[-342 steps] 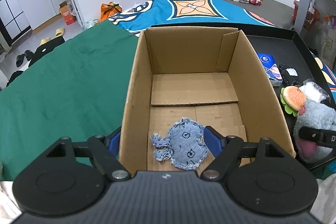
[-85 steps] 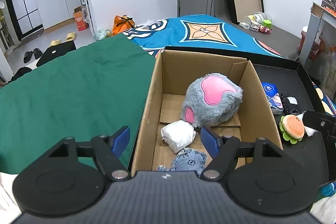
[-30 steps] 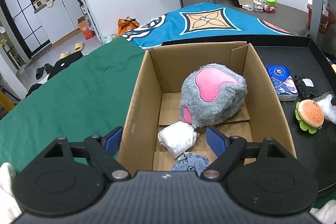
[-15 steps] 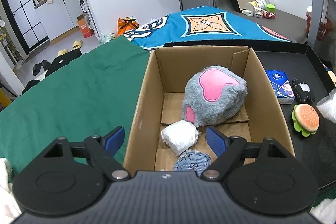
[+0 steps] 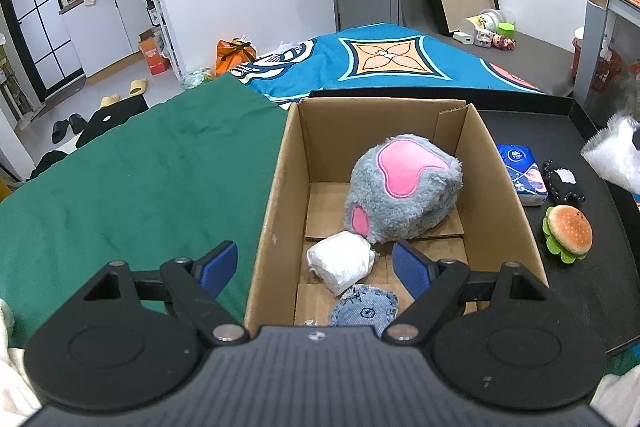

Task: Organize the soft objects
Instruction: 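Carry the plastic bag into the box and open the right gripper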

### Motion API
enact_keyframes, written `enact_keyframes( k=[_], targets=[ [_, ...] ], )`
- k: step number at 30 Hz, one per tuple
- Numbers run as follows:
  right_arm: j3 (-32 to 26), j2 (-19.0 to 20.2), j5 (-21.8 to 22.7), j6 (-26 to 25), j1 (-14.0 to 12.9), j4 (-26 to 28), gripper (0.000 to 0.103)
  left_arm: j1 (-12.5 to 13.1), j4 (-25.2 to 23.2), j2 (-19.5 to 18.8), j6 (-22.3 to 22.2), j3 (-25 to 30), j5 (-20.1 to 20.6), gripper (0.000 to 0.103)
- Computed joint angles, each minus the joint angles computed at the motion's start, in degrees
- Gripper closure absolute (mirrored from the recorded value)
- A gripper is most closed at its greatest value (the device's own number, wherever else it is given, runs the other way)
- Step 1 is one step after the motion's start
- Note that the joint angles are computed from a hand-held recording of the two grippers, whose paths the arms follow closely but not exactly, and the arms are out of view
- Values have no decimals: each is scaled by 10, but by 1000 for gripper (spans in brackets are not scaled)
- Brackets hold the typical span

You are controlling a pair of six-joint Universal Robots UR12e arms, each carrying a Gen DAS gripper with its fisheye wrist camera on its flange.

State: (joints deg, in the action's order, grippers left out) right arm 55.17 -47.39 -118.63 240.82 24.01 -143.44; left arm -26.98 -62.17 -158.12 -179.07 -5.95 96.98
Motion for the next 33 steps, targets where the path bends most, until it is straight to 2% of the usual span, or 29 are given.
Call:
enact_keyframes(
  k=[4, 9, 15, 18, 23, 29, 33],
  targets=[
    [-18, 9, -3, -21, 4, -3, 77, 4, 22, 21, -8, -42, -13, 21],
    [-48, 24, 1, -52, 10, -11, 77, 7, 39, 33, -19, -67, -22, 23],
    [-88, 45, 8, -86, 15, -4, 77, 11, 42, 43, -30, -85, -39, 33],
    [-108, 57, 21, -94, 17, 4, 77, 14, 41, 49, -36, -97, -45, 41],
    [-145, 76, 37, -104, 20, 22, 77, 20, 31, 54, -51, -107, -58, 63],
    [-183, 96, 56, -106, 22, 40, 77, 26, 25, 57, -60, -115, -71, 83],
    [-205, 108, 84, -95, 22, 54, 75, 27, 30, 59, -60, -121, -74, 88]
  ],
)
